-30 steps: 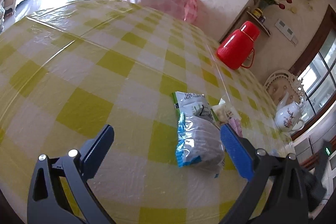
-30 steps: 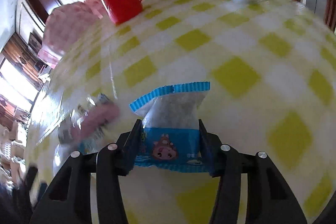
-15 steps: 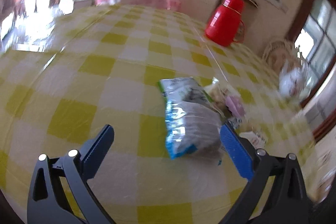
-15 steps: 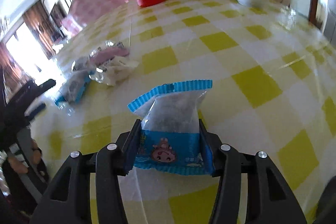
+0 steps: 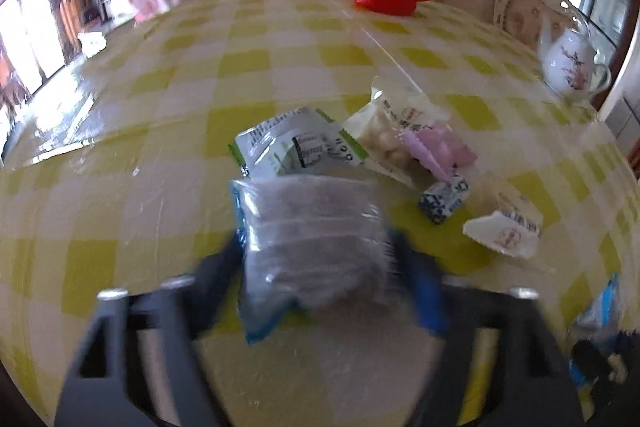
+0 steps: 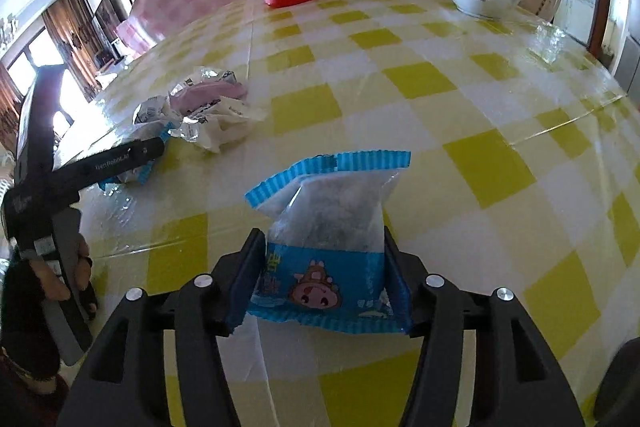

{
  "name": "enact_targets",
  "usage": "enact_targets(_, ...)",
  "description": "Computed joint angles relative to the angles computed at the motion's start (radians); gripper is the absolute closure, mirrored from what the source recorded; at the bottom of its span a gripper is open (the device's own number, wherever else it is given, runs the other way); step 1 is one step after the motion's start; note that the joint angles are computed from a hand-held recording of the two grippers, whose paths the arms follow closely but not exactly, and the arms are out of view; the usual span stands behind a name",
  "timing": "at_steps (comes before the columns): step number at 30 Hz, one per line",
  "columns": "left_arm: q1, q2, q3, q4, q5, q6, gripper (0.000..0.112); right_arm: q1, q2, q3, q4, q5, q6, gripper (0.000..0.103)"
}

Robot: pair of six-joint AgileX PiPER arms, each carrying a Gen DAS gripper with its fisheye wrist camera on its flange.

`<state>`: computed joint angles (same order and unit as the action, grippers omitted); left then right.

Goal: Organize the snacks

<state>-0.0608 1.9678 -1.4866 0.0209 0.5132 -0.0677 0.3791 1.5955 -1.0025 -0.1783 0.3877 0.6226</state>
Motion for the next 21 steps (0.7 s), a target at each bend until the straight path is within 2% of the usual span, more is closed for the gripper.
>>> enact_targets(2,0.022,-0.017,0.023,-0.094,-0.01,0.094,0.047,-0.009,-0.004,0.001,0.048,0.0,-0.04,0.038)
enact_targets(4,0.04,-0.035,0.046,-0.141,-0.014,0.142,0.048,0.0,-0.002,-0.004,-0.009,0.014,0.02,0.033)
enact_targets(8,0.075,-0.059,0.063,-0.269,0.011,0.244,0.048,0.019,0.014,-0.014,-0.132,0.022,0.143,0.031)
enact_targets(11,0.079,-0.084,0.085,-0.295,0.001,0.27,0.048,0.042,0.029,-0.027,-0.218,0.044,0.211,0.031)
enact_targets(12,0.083,-0.099,0.1,-0.319,-0.001,0.295,0.048,0.051,0.032,-0.031,-0.242,0.054,0.222,0.034)
enact_targets(13,0.086,-0.111,0.116,-0.341,-0.002,0.315,0.048,0.06,0.029,-0.025,-0.268,0.049,0.23,0.05)
enact_targets(16,0.107,-0.16,0.178,-0.418,-0.003,0.387,0.048,0.063,0.014,-0.007,-0.304,0.035,0.265,0.054)
enact_targets(21,0.126,-0.234,0.288,-0.481,-0.041,0.47,0.048,0.057,-0.011,0.023,-0.389,-0.005,0.365,0.055)
